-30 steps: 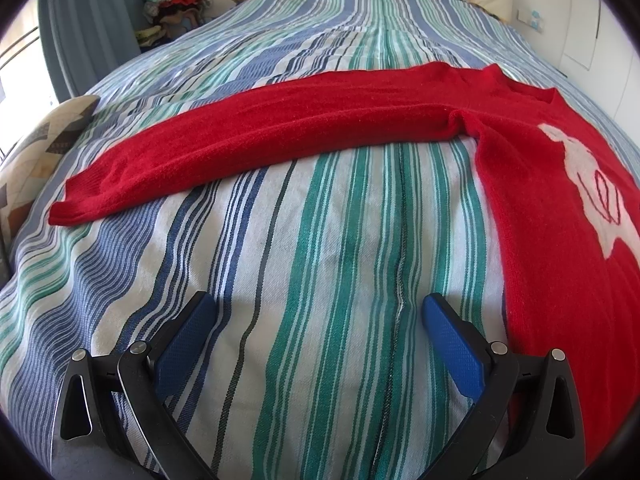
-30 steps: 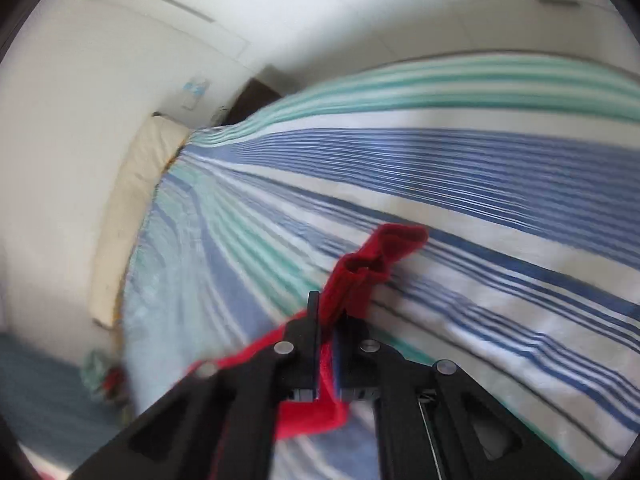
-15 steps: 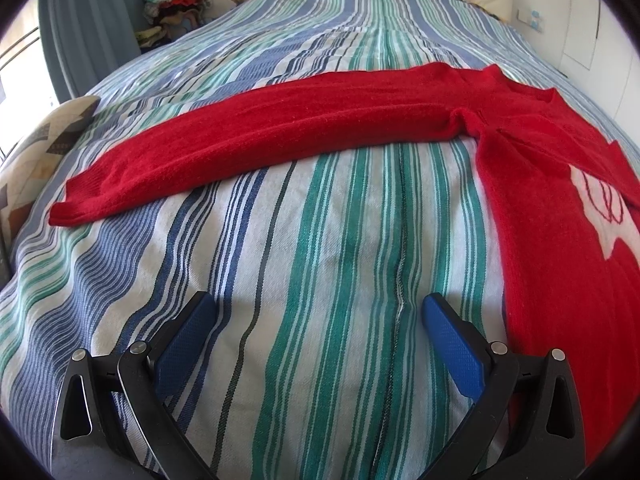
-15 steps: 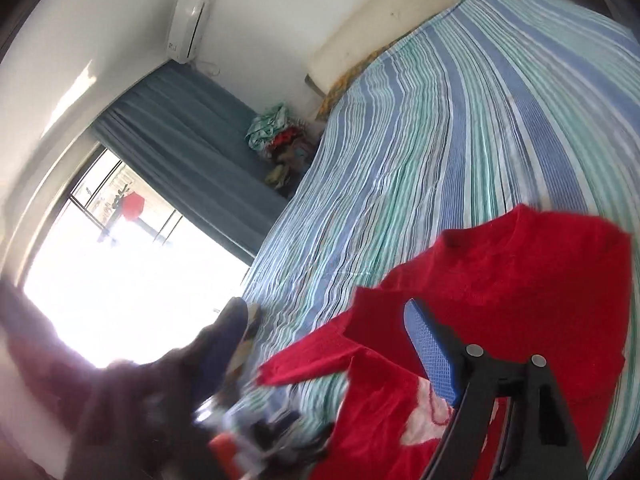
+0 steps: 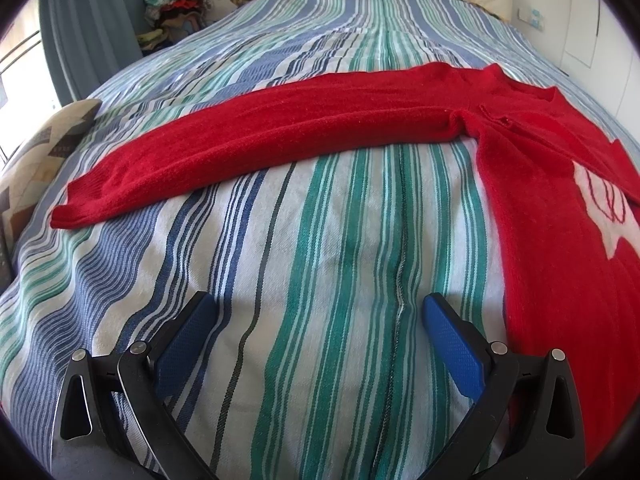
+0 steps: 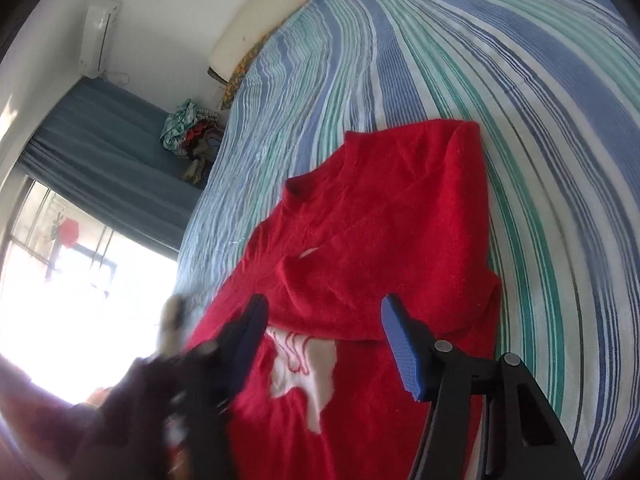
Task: Fold small clothes
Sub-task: 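Lift the cuff with the right gripper and fold the sleeve across the body, then open the right gripper and withdraw it from the folded sleeve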
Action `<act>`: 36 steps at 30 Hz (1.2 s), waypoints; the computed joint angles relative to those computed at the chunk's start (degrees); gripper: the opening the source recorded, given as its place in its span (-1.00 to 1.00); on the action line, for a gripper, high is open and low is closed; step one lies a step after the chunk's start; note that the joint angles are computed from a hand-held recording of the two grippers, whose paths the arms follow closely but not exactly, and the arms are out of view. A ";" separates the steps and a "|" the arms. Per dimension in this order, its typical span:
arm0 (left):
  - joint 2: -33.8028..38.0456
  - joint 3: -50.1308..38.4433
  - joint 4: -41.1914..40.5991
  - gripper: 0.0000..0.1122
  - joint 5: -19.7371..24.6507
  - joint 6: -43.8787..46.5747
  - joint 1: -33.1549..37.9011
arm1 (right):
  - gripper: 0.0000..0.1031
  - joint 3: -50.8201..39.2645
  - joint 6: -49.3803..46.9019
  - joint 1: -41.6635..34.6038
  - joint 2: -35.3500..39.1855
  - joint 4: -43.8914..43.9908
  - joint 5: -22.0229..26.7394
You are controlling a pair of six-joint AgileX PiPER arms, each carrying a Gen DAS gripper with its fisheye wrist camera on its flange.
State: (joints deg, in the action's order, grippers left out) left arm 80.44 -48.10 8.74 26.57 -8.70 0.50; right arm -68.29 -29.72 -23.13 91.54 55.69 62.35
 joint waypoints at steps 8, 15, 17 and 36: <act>-0.06 0.11 0.23 0.83 -0.02 -0.32 -0.08 | -0.80 6.81 14.18 5.30 -3.79 -25.71 -18.10; 0.19 -0.18 0.60 0.83 0.14 -0.70 -0.25 | -0.41 16.07 -0.68 2.62 -22.43 -21.54 -1.42; 0.04 -0.06 0.83 0.83 0.12 -0.95 -0.31 | -0.25 22.59 1.46 6.44 -28.14 -27.58 -2.13; -0.52 0.69 2.64 0.83 -0.35 -2.79 -0.66 | 0.15 29.42 70.73 64.03 -37.06 -77.66 -3.26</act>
State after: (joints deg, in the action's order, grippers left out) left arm 79.92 -47.41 11.38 26.22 -11.49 -0.15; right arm -38.87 41.01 40.90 54.49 -21.97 59.09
